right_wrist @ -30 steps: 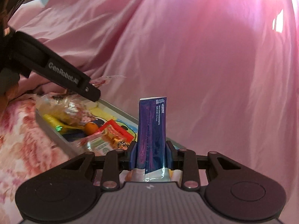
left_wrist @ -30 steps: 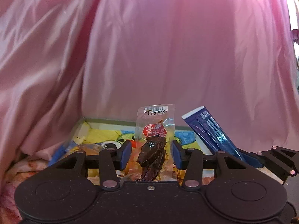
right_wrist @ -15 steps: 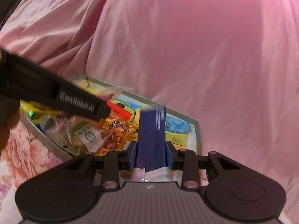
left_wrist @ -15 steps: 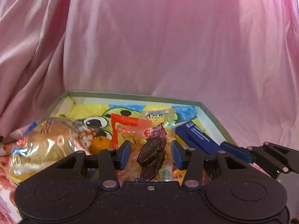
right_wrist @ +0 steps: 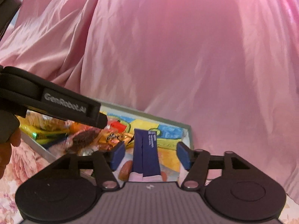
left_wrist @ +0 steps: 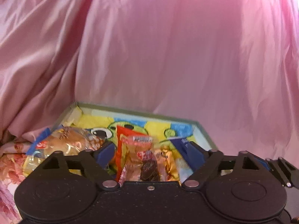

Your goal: Organize snacks

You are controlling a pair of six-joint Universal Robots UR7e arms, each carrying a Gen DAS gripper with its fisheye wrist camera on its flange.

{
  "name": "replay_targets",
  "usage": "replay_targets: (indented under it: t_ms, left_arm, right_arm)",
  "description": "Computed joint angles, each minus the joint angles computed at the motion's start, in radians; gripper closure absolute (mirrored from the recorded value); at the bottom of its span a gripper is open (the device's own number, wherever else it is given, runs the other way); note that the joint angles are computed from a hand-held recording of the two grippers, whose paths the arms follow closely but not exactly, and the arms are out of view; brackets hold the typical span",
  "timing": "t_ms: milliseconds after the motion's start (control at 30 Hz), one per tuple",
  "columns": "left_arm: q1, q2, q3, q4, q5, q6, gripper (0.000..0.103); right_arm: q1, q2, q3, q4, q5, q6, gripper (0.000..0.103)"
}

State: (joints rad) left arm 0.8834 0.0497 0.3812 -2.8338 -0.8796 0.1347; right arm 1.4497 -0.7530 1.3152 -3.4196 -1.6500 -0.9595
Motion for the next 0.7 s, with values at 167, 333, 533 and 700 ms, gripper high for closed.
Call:
replay_targets:
  t_ms: [167, 333, 533, 700]
  left_arm:
    - [-0.020, -0.078, 0.169, -0.180, 0.025, 0.038, 0.004]
    - [-0.038, -0.166, 0.359, -0.349, 0.056, 0.070, 0.001]
    - [-0.065, -0.279, 0.608, -0.520, 0.107, 0.084, 0.001]
    - [-0.096, -0.359, 0.788, -0.648, 0.156, 0.083, 0.001]
  right_arm:
    - [-0.003, -0.038, 0.055, -0.065, 0.040, 0.047, 0.017]
    - [-0.007, -0.088, 0.128, -0.110, 0.085, 0.093, 0.004]
    - [-0.013, -0.145, 0.243, -0.184, 0.140, 0.112, 0.000]
    - [-0.014, -0.195, 0.346, -0.244, 0.176, 0.114, 0.000]
